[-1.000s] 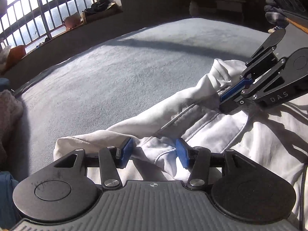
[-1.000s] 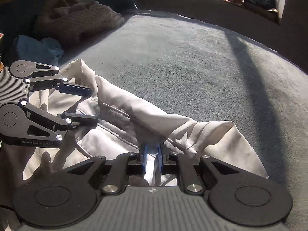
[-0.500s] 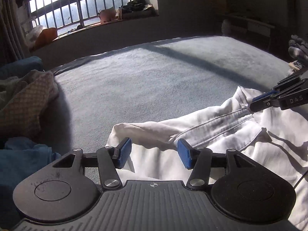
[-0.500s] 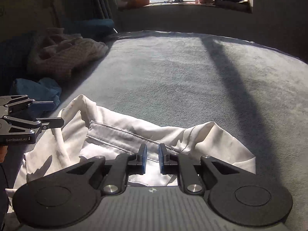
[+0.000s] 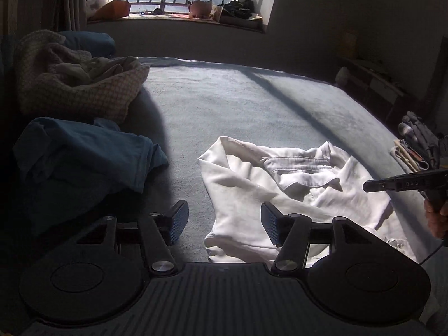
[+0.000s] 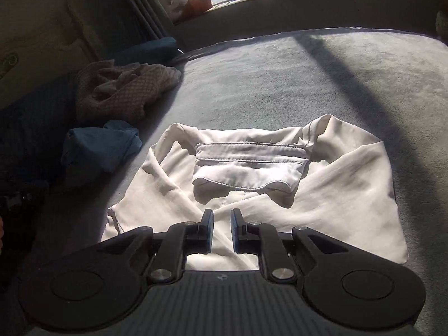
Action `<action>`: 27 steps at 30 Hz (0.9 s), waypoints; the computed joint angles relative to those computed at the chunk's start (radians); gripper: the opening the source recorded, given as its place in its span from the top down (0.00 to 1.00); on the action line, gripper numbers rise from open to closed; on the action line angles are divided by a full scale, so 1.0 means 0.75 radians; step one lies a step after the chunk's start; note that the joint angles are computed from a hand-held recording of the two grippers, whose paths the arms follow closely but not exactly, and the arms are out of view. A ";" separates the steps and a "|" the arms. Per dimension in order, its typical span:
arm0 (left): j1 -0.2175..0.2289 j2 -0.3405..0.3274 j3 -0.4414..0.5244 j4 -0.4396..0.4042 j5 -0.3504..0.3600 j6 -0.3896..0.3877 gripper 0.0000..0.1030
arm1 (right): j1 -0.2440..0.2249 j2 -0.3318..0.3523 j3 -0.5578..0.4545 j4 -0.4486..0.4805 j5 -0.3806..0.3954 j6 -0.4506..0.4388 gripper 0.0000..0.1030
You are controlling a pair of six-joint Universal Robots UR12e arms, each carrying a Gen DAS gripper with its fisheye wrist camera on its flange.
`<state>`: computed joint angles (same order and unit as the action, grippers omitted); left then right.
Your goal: Fold clothes
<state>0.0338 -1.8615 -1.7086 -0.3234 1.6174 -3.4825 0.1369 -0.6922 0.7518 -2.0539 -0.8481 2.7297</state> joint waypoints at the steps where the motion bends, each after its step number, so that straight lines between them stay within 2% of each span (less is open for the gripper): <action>1: 0.007 0.025 -0.029 -0.024 -0.033 -0.020 0.40 | -0.018 -0.045 0.079 0.001 0.062 0.006 0.86; 3: 0.022 0.075 -0.085 -0.073 -0.101 -0.056 0.38 | -0.050 -0.114 0.199 0.018 0.165 0.016 0.86; 5: 0.036 0.113 -0.135 -0.143 -0.196 -0.103 0.36 | -0.085 -0.180 0.315 0.039 0.217 0.053 0.81; 7: 0.049 0.132 -0.171 -0.222 -0.312 -0.127 0.36 | -0.123 -0.241 0.420 0.073 0.267 0.084 0.70; 10: 0.053 0.137 -0.227 -0.297 -0.453 -0.157 0.36 | -0.159 -0.301 0.518 0.097 0.206 0.166 0.61; 13: 0.049 0.128 -0.279 -0.285 -0.556 -0.190 0.36 | -0.196 -0.359 0.622 0.000 0.049 0.313 0.59; 15: 0.043 0.119 -0.306 -0.233 -0.583 -0.202 0.36 | -0.218 -0.383 0.677 -0.106 -0.036 0.412 0.58; 19: 0.028 0.107 -0.313 -0.205 -0.548 -0.190 0.36 | -0.262 -0.378 0.726 -0.270 -0.124 0.594 0.54; 24: 0.031 0.094 -0.320 -0.132 -0.560 -0.216 0.38 | -0.293 -0.328 0.702 -0.238 -0.101 0.701 0.53; 27: 0.034 0.084 -0.327 -0.056 -0.591 -0.232 0.46 | -0.303 -0.302 0.699 -0.278 -0.031 0.771 0.53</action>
<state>0.0595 -1.7982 -1.9536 -0.3655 1.1738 -3.6567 -0.0906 -0.9186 1.2761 -2.2624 -0.8714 3.3078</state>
